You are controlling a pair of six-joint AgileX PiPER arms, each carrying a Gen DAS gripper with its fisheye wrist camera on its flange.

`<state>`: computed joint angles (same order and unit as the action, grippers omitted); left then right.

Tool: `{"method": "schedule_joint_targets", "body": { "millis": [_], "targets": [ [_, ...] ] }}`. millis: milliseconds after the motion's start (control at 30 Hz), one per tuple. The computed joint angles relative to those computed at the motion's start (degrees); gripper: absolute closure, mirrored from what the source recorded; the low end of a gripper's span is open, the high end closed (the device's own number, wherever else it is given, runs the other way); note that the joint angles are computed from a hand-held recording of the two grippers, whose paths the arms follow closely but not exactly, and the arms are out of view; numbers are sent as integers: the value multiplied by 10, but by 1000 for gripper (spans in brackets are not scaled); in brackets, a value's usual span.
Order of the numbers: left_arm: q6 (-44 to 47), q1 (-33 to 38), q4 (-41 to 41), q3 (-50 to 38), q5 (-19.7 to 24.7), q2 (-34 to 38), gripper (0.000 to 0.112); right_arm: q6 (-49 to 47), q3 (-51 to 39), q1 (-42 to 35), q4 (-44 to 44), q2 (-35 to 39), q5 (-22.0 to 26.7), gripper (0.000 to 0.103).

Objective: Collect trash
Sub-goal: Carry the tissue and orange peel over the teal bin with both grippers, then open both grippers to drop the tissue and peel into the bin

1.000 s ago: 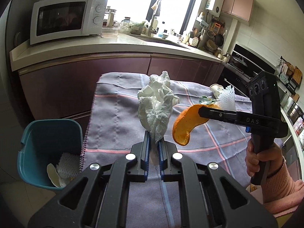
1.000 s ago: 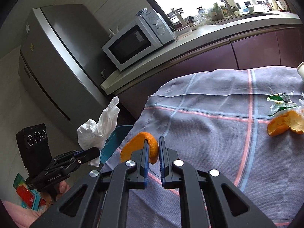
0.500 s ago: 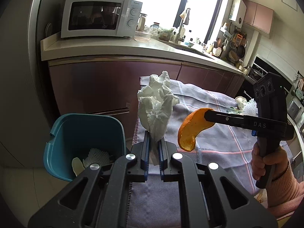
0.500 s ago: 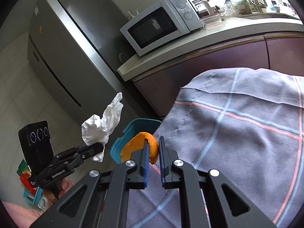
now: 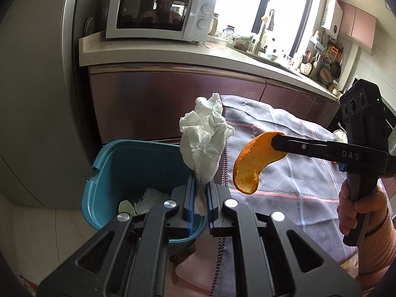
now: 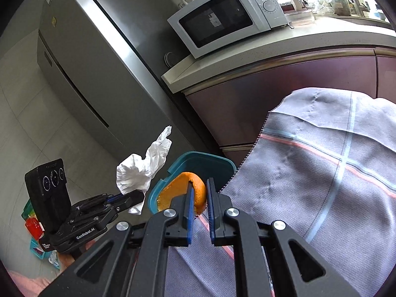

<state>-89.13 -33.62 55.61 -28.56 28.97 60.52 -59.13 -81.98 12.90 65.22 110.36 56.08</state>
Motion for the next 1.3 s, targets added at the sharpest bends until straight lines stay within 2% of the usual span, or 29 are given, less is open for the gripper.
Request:
{"method": "schedule_joint_targets", "body": {
  "millis": [267, 667, 1133, 1200, 1267, 1300],
  "targets": [
    [29, 84, -11, 21, -64, 27, 104, 57, -52, 53, -50, 36, -25, 94],
    [64, 211, -10, 21, -175, 121, 103, 166, -150, 118, -158, 107, -54, 94],
    [-169, 264, 238, -28, -222, 269, 102, 284, -265, 165, -267, 184, -45, 90],
    [-194, 265, 260, -39, -223, 289, 95, 293, -276, 168, -272, 190, -43, 87],
    [-179, 261, 239, -55, -214, 313, 82, 286, -269, 169, -270, 186, -51, 80],
    [-180, 261, 239, -60, -213, 323, 80, 282, -264, 168, -268, 184, -54, 80]
  ]
}}
